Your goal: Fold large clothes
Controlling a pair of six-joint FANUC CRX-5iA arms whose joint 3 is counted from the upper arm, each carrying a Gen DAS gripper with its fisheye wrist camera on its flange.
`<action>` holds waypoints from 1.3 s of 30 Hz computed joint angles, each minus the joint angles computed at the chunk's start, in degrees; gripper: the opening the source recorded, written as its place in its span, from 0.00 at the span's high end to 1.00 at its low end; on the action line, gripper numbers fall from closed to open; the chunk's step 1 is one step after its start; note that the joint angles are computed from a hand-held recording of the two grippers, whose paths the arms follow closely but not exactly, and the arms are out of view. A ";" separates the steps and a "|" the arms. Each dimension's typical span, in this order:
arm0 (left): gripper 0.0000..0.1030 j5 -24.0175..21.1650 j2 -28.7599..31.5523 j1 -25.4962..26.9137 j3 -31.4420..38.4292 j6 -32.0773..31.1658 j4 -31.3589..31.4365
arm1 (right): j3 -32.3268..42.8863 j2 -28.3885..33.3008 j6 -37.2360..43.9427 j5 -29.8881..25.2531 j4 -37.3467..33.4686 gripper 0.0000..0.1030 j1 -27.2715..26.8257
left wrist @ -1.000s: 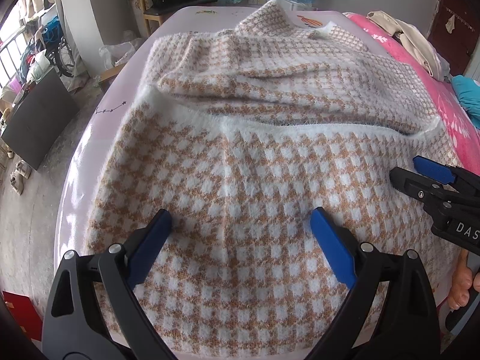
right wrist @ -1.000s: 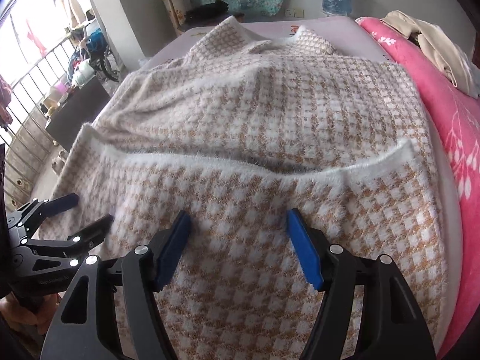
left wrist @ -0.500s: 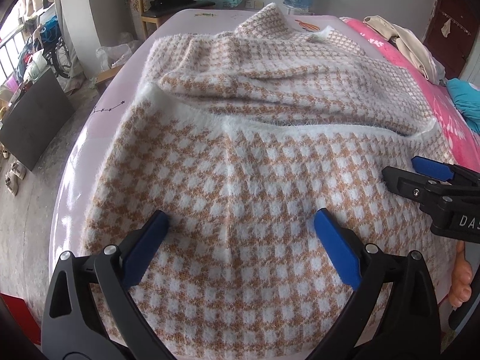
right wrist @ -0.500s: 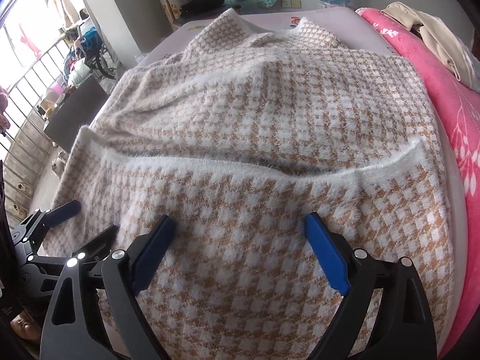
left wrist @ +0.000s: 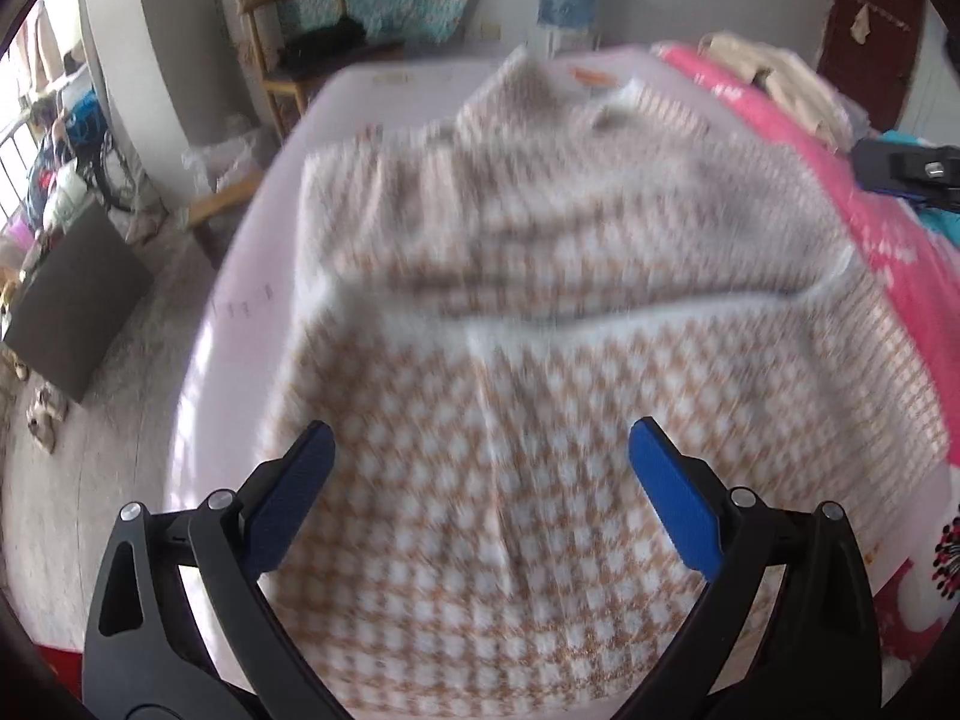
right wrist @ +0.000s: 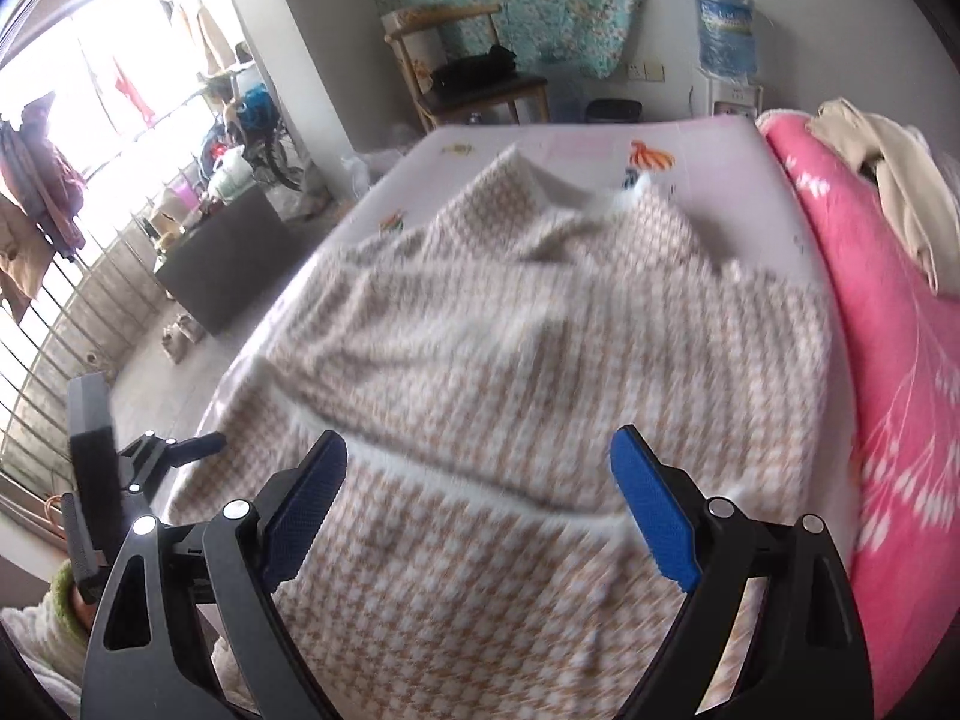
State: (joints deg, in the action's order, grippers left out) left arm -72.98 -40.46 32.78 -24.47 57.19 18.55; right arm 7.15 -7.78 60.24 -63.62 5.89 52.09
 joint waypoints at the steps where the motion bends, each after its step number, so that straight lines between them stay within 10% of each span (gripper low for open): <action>1: 0.08 1.44 -0.02 0.85 0.68 -1.74 1.88 | 1.88 1.04 1.90 -0.44 -1.25 0.15 -1.64; 10: 0.08 13.76 17.95 -6.10 13.65 1.95 8.81 | 22.48 16.72 10.50 -5.69 -9.60 0.15 -16.01; 20: 0.08 13.14 46.06 -17.46 33.82 14.98 7.87 | 49.71 39.20 11.16 -20.55 -21.58 0.21 -24.19; 27: 0.09 11.08 57.20 -20.40 44.68 23.60 0.90 | 69.65 54.23 5.08 -30.13 -25.51 0.43 -26.42; 33: 0.69 7.06 61.26 -18.06 45.31 22.92 8.51 | 68.95 54.28 6.78 -28.68 -27.25 0.86 -26.14; 39: 0.85 8.95 54.91 -17.47 39.60 15.93 12.76 | 57.22 44.38 14.68 -22.14 -25.17 0.88 -24.09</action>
State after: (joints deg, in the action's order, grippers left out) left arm -64.03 14.45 15.32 15.14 73.12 31.32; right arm 64.37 36.60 74.92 -85.75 -19.27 28.01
